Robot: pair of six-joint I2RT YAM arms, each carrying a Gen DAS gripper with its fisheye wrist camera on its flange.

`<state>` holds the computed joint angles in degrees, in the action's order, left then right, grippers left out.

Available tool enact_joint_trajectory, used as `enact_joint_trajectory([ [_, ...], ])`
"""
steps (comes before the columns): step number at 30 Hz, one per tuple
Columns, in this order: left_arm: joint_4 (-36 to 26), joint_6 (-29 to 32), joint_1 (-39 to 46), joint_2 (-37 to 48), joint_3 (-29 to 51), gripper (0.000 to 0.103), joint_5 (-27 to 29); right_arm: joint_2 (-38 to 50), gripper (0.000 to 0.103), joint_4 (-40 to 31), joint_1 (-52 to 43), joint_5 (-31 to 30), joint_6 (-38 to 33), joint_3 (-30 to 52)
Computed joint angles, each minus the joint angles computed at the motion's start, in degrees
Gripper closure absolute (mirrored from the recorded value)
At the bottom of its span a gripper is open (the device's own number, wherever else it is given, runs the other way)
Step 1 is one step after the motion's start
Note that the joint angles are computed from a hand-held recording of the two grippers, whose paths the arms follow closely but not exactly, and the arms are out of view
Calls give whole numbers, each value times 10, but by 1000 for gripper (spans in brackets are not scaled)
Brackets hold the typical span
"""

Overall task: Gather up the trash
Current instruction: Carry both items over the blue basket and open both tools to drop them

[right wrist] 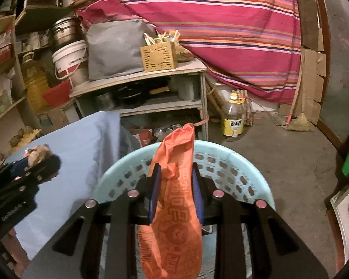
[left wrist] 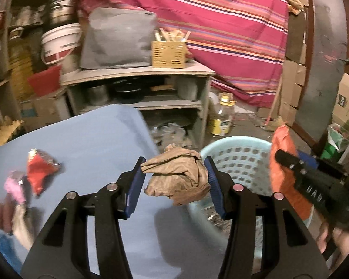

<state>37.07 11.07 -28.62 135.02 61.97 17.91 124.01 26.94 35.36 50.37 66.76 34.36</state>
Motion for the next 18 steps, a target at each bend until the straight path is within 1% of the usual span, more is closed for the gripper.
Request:
enact_joint_trajectory([
  [4, -1, -14, -40, 14, 20, 52, -20, -4, 77, 29, -10, 1, 11, -31],
  [8, -24, -22, -59, 28, 51, 51, -24, 2, 77, 66, -23, -3, 31, -62],
  [11, -37, -25, -70, 38, 69, 51, -28, 6, 77, 96, -32, -8, 31, -79],
  [14, -37, -30, -78, 42, 76, 47, -33, 9, 77, 108, -35, -11, 30, -81],
  [15, -38, -29, -78, 42, 77, 38, -32, 11, 77, 103, -34, -11, 33, -77],
  [16, -37, -30, -76, 40, 76, 24, -30, 13, 77, 101, -35, -14, 33, -74],
  [18, -24, -34, -74, 34, 67, 15, -25, 15, 77, 91, -37, -18, 30, -65],
])
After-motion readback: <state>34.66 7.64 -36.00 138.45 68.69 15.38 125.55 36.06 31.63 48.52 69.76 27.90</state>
